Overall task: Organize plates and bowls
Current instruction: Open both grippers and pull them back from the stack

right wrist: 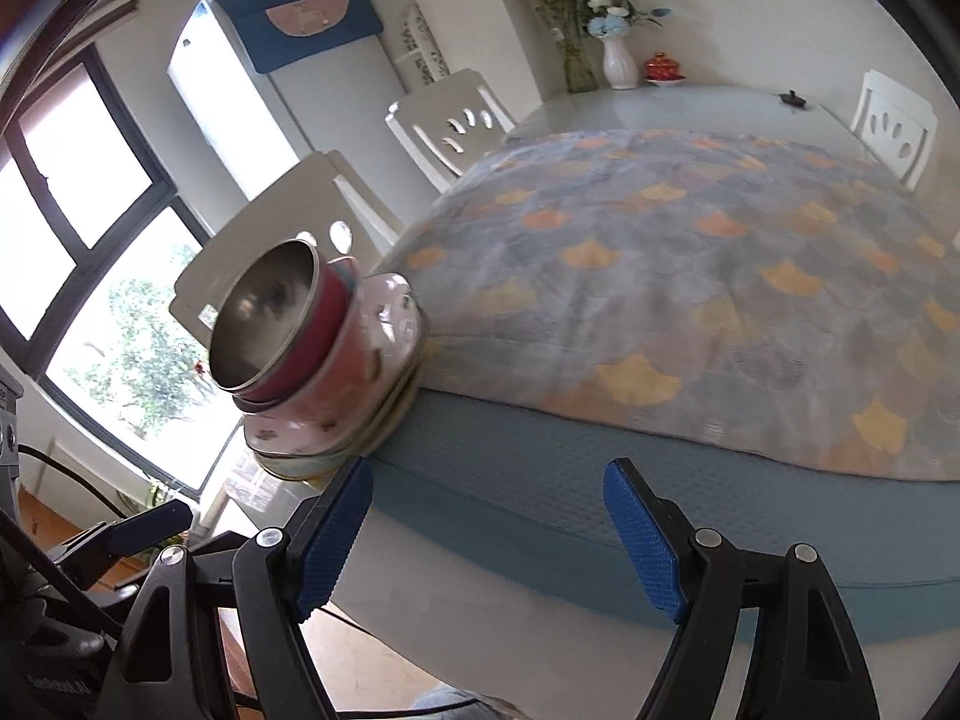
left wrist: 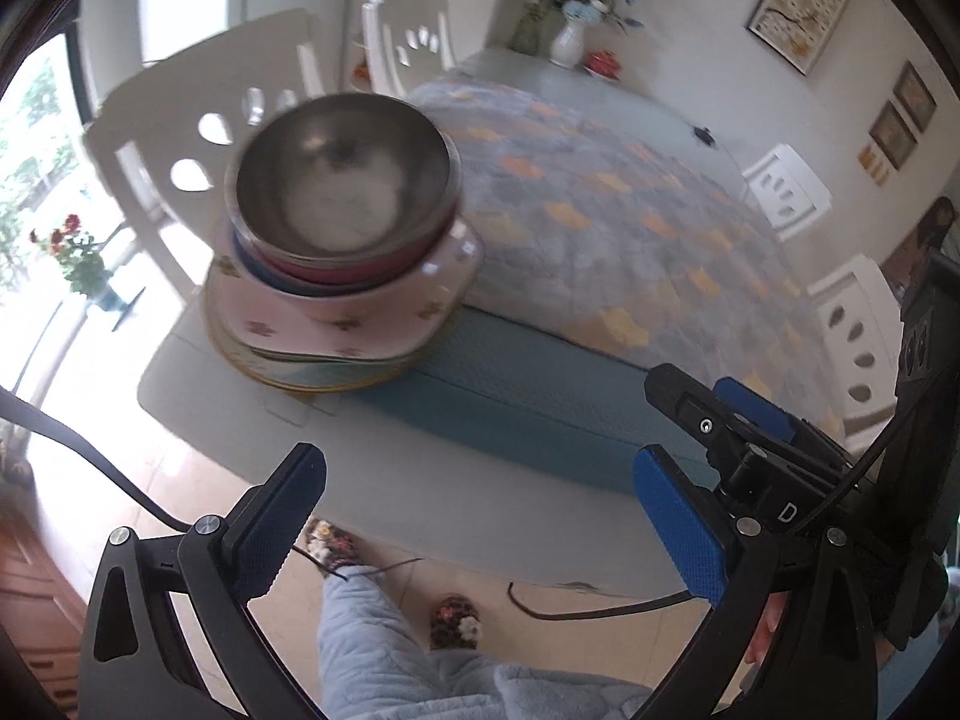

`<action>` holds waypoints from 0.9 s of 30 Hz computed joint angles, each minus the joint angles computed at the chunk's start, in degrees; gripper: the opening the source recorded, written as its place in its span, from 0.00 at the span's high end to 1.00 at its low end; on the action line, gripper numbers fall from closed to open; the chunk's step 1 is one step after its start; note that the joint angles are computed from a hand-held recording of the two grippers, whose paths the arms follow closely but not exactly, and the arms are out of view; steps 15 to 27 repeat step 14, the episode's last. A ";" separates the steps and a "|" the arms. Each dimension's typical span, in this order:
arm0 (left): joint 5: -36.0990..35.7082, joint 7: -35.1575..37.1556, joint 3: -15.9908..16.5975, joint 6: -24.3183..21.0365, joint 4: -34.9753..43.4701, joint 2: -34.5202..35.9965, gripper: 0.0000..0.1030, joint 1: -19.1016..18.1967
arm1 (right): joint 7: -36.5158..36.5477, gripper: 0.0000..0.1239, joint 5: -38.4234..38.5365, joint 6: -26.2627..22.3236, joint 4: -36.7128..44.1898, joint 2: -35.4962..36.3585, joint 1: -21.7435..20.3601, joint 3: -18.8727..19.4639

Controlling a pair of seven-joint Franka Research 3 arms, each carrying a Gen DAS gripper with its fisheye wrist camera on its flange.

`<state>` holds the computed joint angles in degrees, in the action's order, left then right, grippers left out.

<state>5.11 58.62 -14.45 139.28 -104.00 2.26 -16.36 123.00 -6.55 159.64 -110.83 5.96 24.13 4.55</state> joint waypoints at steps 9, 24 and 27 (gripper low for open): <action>2.32 7.19 -1.94 4.10 6.42 7.36 0.01 -3.07 | 10.80 0.38 -7.02 -1.66 -5.77 -4.39 -3.04 -1.73; 8.78 8.92 -1.49 3.38 18.40 17.96 0.00 -7.04 | 19.98 0.38 -14.98 -6.49 -8.67 -6.95 -7.37 -2.13; 8.78 8.92 -1.49 3.38 18.40 17.96 0.00 -7.04 | 19.98 0.38 -14.98 -6.49 -8.67 -6.95 -7.37 -2.13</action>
